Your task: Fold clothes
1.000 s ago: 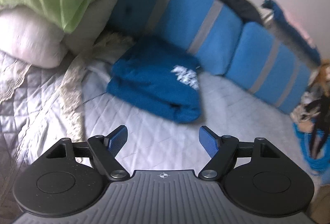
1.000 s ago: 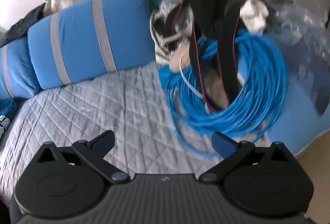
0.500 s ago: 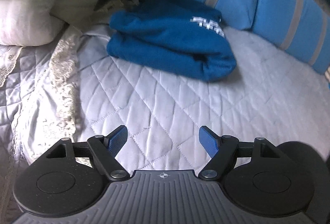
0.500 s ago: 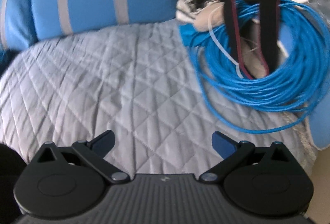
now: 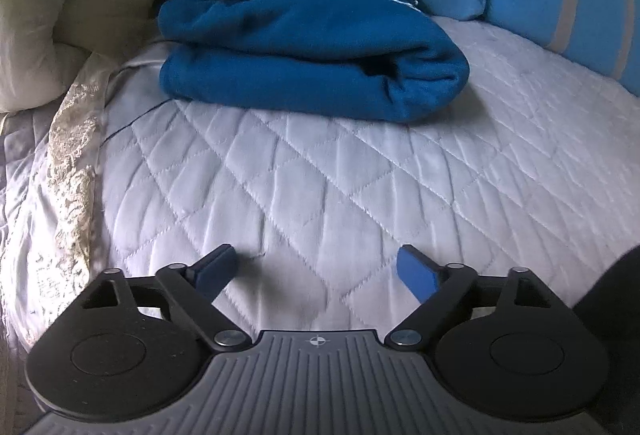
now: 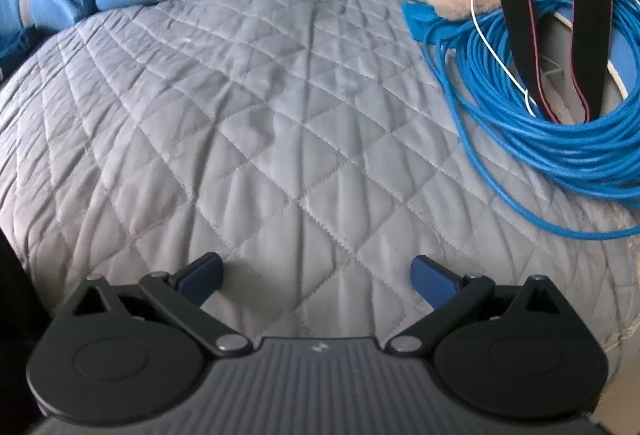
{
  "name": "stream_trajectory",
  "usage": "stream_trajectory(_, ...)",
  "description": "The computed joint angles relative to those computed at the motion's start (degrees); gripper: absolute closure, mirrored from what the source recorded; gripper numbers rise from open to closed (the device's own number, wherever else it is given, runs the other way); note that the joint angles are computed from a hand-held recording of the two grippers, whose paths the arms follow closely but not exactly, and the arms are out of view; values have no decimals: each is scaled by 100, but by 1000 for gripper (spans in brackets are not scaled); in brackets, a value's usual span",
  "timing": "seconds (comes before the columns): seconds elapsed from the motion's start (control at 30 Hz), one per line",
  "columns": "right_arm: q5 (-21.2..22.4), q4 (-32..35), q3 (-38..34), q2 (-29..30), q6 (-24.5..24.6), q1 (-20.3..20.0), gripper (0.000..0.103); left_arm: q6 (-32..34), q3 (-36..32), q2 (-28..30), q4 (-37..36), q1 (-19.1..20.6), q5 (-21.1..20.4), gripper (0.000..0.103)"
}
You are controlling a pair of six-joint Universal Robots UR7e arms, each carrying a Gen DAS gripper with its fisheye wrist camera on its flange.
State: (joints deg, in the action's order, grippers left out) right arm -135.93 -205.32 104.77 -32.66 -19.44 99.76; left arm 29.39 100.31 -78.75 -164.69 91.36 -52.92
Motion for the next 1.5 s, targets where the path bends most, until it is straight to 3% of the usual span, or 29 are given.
stream_trajectory(0.07,24,-99,-27,41,-26,-13,0,67,-44,67,-92,28,-37,0)
stream_trajectory(0.27,53,-395,-248,236,-208,-53,0,256,-257,217,-105,88,-184,0)
stream_trajectory(0.67,139,-870,-870,647,-582,-138,0,315,-824,758,-280,67,-104,0)
stream_trajectory(1.03,236,-820,-1369,824,-652,-213,0,576,-1441,1303,-520,136,-189,0)
stream_trajectory(1.2,437,-1179,-1556,978,-823,-294,0,812,-1529,1505,-1004,199,-367,0)
stream_trajectory(1.37,745,-1990,-1749,1254,-1258,-433,0,1181,-1291,1637,-2064,321,-772,0)
stream_trajectory(1.5,947,-2465,-1811,1408,-1471,-502,0,1313,-1164,1657,-2434,353,-907,0)
